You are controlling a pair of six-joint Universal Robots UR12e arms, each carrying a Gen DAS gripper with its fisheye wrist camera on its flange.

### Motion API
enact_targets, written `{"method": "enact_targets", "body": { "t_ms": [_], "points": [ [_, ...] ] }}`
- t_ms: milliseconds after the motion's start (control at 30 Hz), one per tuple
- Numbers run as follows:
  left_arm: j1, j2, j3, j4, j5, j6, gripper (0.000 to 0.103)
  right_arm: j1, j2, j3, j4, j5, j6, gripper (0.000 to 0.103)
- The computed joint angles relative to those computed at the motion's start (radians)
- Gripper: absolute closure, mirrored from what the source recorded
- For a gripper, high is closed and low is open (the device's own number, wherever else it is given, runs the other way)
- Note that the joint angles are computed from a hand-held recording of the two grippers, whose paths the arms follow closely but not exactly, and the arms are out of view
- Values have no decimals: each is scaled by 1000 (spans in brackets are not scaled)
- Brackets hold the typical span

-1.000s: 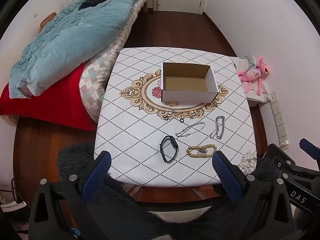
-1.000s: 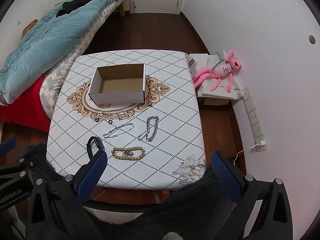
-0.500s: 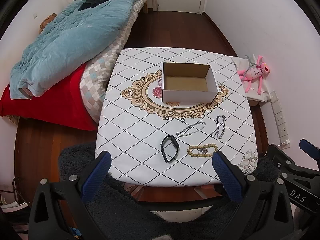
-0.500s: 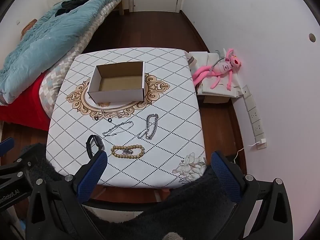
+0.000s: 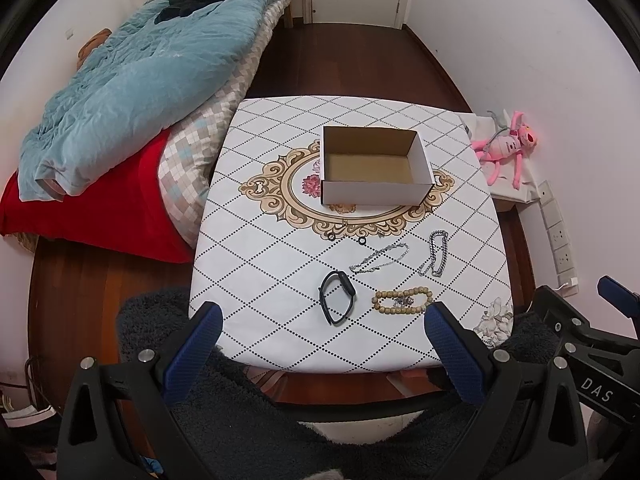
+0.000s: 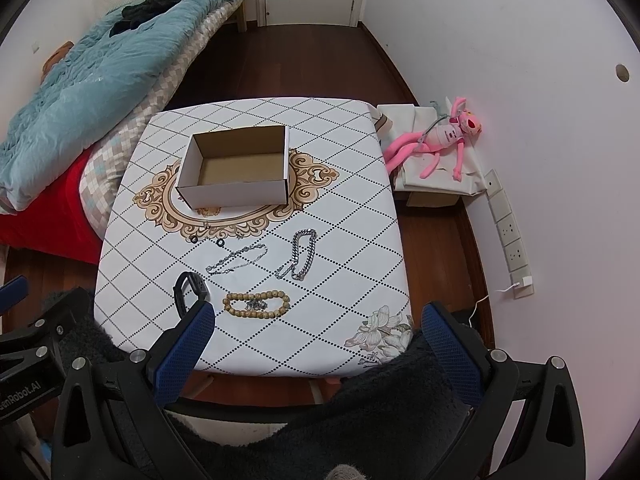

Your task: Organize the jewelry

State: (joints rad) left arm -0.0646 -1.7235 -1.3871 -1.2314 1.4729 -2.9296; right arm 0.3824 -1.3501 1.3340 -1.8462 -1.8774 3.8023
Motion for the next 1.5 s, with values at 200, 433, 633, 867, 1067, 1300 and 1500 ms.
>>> {"method": "enact_targets", "body": {
  "t_ms": [200, 433, 633, 867, 1067, 1300, 1500],
  "points": [
    [-1, 0, 0, 1, 0, -2, 0, 0, -2, -5, 6, -3, 0, 0],
    [-3, 0, 1, 1, -3, -1, 0, -1, -4, -2, -1, -5, 1, 0],
    [-5, -1, 7, 0, -8, 0, 0, 0, -5, -5, -5, -12, 2, 0],
    [0, 4, 0, 7, -18, 6, 0, 2, -9, -3, -7, -21, 5, 0],
    [1, 6, -1, 13, -22, 8, 0, 1, -13, 1, -12, -24, 4, 0],
    [0, 6, 0, 14, -23, 8, 0, 2, -13, 1, -13, -29, 5, 0],
    [0, 6, -1, 14, -25, 7, 0, 3, -14, 0, -13, -31, 6, 0]
  ]
}}
